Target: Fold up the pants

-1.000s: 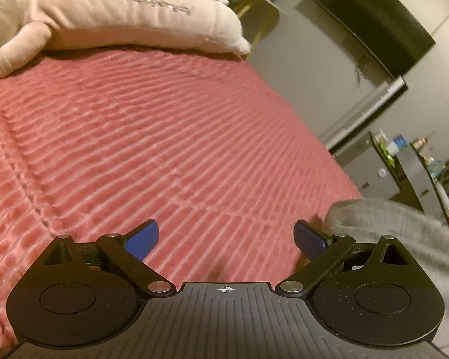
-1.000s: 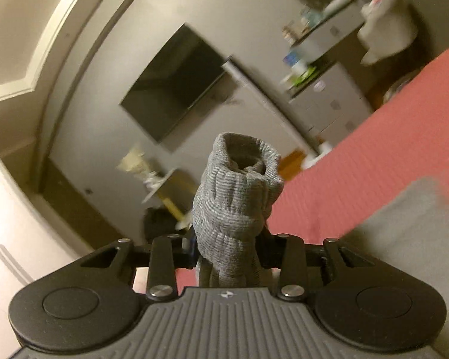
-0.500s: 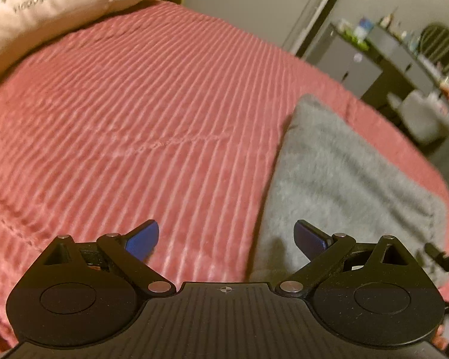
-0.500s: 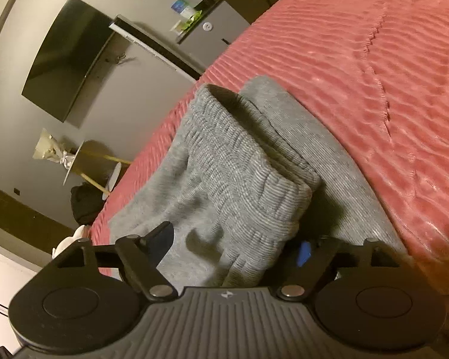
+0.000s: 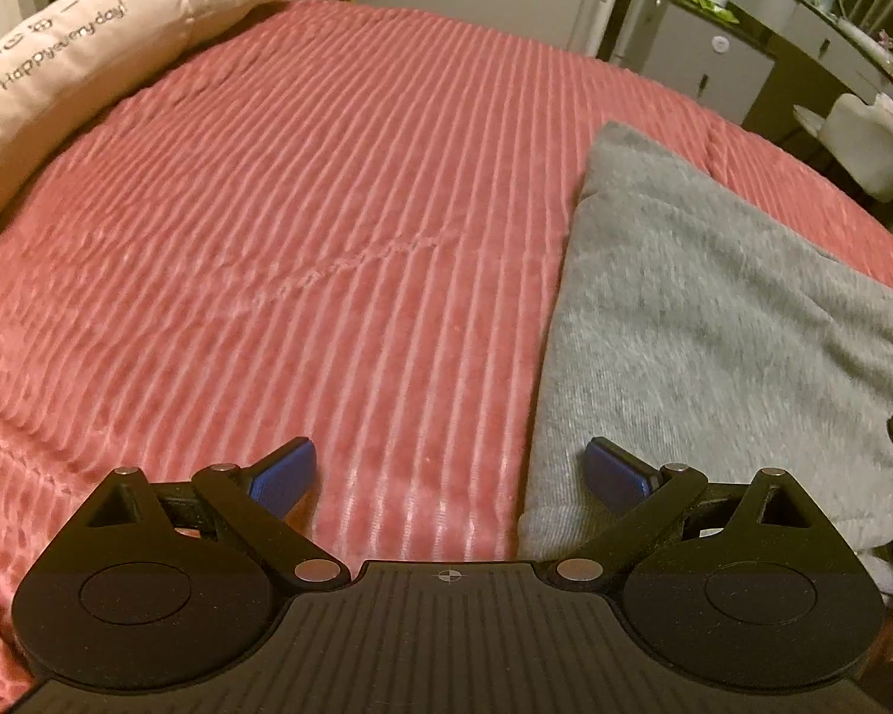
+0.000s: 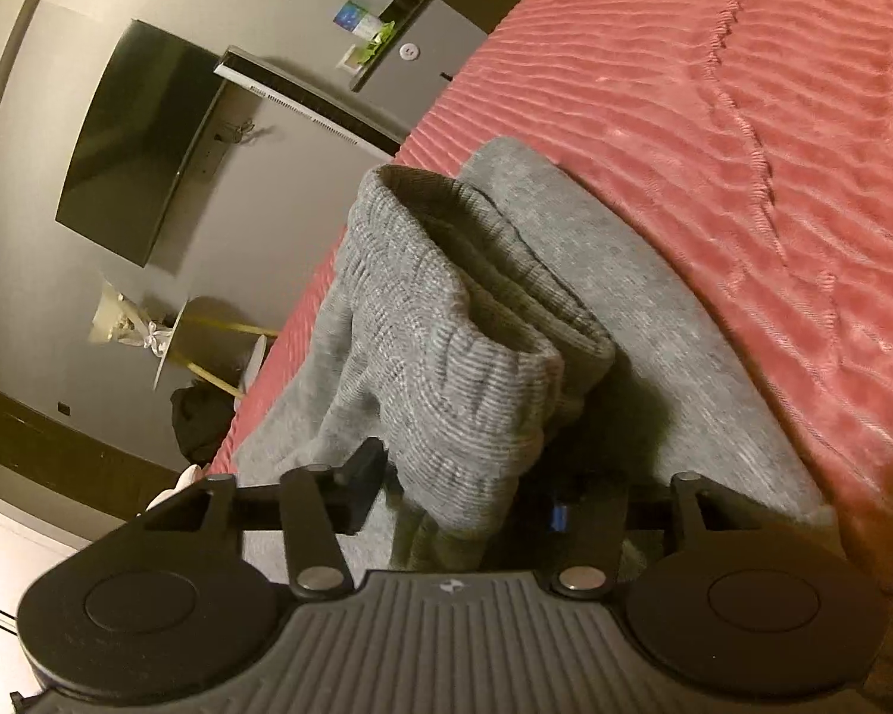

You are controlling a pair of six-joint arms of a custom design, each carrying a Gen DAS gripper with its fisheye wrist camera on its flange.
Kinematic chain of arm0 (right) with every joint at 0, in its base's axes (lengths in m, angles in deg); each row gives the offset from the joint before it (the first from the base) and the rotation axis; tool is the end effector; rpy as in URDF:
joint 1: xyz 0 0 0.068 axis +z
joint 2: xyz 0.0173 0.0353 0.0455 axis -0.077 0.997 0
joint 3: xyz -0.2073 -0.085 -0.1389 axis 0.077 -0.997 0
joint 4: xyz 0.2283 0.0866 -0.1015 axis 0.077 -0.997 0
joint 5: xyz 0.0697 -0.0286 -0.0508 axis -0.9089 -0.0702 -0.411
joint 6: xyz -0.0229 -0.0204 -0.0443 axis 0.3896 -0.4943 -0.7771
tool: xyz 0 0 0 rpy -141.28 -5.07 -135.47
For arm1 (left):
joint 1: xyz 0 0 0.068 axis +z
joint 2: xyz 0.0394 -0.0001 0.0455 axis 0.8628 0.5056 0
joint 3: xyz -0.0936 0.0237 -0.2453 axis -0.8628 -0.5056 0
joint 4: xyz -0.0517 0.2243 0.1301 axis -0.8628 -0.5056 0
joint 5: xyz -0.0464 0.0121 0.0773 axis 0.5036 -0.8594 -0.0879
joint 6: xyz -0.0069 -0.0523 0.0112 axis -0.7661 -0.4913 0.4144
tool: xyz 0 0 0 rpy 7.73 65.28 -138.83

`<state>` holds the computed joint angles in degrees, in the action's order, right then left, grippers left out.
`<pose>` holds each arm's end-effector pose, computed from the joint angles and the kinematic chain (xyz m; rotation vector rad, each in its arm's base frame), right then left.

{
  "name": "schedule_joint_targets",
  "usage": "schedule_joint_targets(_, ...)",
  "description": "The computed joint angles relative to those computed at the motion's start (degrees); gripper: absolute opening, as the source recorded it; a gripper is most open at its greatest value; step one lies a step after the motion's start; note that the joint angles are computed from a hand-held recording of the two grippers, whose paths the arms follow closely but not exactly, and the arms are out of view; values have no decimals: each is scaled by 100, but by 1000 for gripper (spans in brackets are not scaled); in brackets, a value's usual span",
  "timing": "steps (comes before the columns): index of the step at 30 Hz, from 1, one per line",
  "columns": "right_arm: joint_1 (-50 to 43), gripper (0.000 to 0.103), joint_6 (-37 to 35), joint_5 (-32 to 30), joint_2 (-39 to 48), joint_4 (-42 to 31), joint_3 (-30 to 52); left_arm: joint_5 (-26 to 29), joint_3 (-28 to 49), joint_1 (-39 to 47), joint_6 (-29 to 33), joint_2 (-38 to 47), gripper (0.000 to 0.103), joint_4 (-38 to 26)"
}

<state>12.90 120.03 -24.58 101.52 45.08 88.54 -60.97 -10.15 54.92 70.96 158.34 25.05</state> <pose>0.2141 0.0623 0.1381 1.0853 1.9745 0.7444 0.2898 -0.0266 0.1895 -0.0905 2.5977 -0.1937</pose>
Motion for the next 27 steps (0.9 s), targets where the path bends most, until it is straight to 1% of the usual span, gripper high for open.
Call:
schedule_joint_targets(2,18,56,-2,31,96,19,58,129,-8,60,14,-15,100,-5)
schedule_joint_targets(3,43,55,-40,67,130,-47,122,254,-33,100,38,-28,100,23)
schedule_joint_targets(4,106,43,-87,167,127,-217,209,411,-64,152,82,-45,100,64)
schedule_joint_targets(5,184,37,-164,304,119,-459,332,583,-112,206,148,-92,100,94)
schedule_joint_targets(8,357,27,-225,535,-80,-705,471,958,-172,233,472,-180,100,13)
schedule_joint_targets(10,503,25,-287,775,-221,-858,661,950,-195,109,680,-229,100,-42)
schedule_joint_targets(13,676,24,-361,1051,-317,-1182,1128,724,-240,-196,925,-292,100,-65)
schedule_joint_targets(17,789,23,-618,1176,-347,-1318,1659,586,-177,-457,1212,-183,100,-243)
schedule_joint_targets(20,861,23,-897,1278,-390,-1380,2027,413,-139,-611,1265,-77,100,-304)
schedule_joint_targets(21,866,23,-973,1266,-417,-1391,2141,356,-176,-640,1211,-100,100,-229)
schedule_joint_targets(22,851,23,-1050,1236,-417,-1381,2226,188,-221,-666,1074,-135,100,-136)
schedule_joint_targets(23,885,23,-1174,1269,-464,-1415,2313,-17,-226,-685,856,-129,99,-73)
schedule_joint_targets(24,931,23,-1258,1335,-525,-1446,2352,-107,-244,-641,654,-136,97,-23)
schedule_joint_targets(25,982,23,-1370,1419,-623,-1442,2338,2,-253,-513,503,-139,94,0)
schedule_joint_targets(26,1025,23,-1486,1506,-764,-1438,2262,269,-277,-344,396,-155,89,41)
schedule_joint_targets(27,1062,23,-1535,1579,-901,-1493,2193,478,-330,-192,288,-206,87,95)
